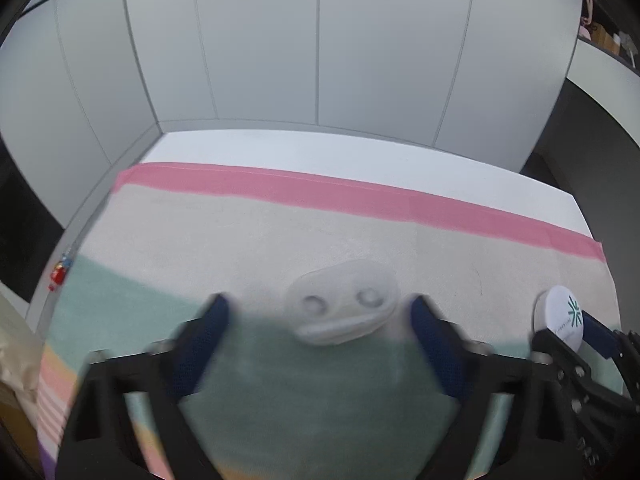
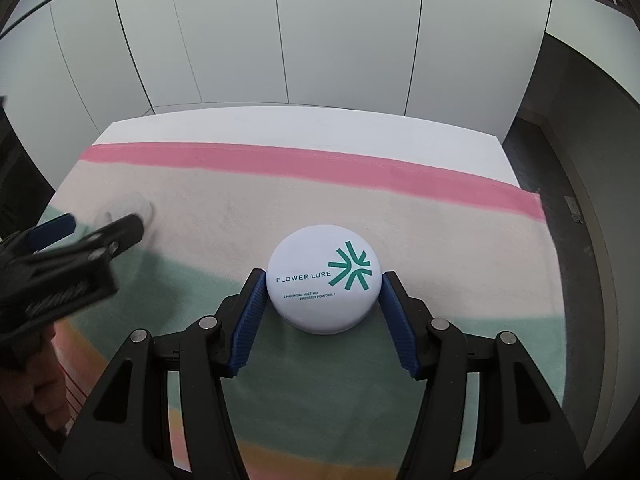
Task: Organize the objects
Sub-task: 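Grasp the small clear case with the left tool while the right tool grasps the white tin, then carry the small clear case with the left tool while the right tool carries the white tin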
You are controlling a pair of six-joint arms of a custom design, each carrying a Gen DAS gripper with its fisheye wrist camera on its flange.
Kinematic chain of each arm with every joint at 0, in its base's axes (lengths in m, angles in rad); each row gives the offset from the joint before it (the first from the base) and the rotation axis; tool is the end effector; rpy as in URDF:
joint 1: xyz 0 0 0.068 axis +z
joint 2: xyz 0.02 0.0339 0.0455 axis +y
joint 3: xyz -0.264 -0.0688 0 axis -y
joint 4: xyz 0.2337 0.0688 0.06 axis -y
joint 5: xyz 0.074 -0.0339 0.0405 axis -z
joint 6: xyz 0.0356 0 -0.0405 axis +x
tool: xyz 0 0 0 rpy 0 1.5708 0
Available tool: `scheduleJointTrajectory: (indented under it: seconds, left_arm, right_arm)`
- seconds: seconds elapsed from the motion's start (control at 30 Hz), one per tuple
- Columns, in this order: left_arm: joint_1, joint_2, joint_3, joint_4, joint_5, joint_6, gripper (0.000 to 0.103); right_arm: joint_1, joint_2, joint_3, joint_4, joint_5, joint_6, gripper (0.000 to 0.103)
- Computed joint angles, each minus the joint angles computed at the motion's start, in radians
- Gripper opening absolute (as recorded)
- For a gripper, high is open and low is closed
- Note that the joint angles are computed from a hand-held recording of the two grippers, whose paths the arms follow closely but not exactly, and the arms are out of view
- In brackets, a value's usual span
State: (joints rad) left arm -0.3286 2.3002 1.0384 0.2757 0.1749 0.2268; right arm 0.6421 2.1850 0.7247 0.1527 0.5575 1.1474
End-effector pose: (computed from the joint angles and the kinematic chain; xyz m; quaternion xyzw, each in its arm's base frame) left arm 0.3618 -0.1299 0.0150 0.2857 0.9105 -0.0981 0.2825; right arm 0.2392 0.1554 0.0030 0.2732 0.9138 -0.0723 0.2917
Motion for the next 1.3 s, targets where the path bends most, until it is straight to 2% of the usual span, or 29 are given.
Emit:
scheduleJointTrajectory:
  seconds: [0.03,0.1,0.3,0.57,0.63,0.73,0.87,1.07,1.17,1.3]
  left_arm:
    - [-0.012,0.003,-0.011,0.036,-0.022,0.005,0.069]
    - [-0.014,0.000,-0.011,0.029,-0.009,0.009,0.058]
    - [0.009,-0.105,-0.121,0.024,0.008,0.042,0.057]
    - [0.090,-0.381,-0.282,-0.110,0.071,0.091,0.057]
    - [0.108,-0.470,-0.330,-0.156,0.082,0.106,0.057]
    - [0.130,-0.604,-0.398,-0.231,0.088,0.143,0.057]
    - [0.170,-0.855,-0.485,-0.398,0.105,0.174,0.057]
    - [0.272,-1.161,-0.450,-0.739,0.198,0.250,0.057]
    - [0.371,-1.241,-0.413,-0.899,0.257,0.329,0.057]
    - [0.554,-1.317,-0.348,-1.113,0.359,0.484,0.057]
  right_arm:
    - [0.001,0.000,-0.002,0.000,-0.002,0.001,0.060]
    - [0.001,-0.003,-0.006,0.002,-0.007,0.005,0.060]
    - [0.040,-0.036,-0.028,-0.023,-0.028,0.055,0.060]
    - [0.209,-0.223,-0.053,-0.255,-0.016,0.222,0.060]
    - [0.253,-0.288,-0.041,-0.349,-0.011,0.259,0.060]
    - [0.371,-0.453,-0.081,-0.518,0.008,0.387,0.060]
    - [0.491,-0.547,-0.007,-0.765,0.034,0.530,0.060]
    - [0.703,-0.576,0.189,-1.143,0.031,0.754,0.060]
    - [0.793,-0.556,0.289,-1.293,0.030,0.845,0.060]
    - [0.874,-0.515,0.411,-1.423,0.018,0.915,0.060]
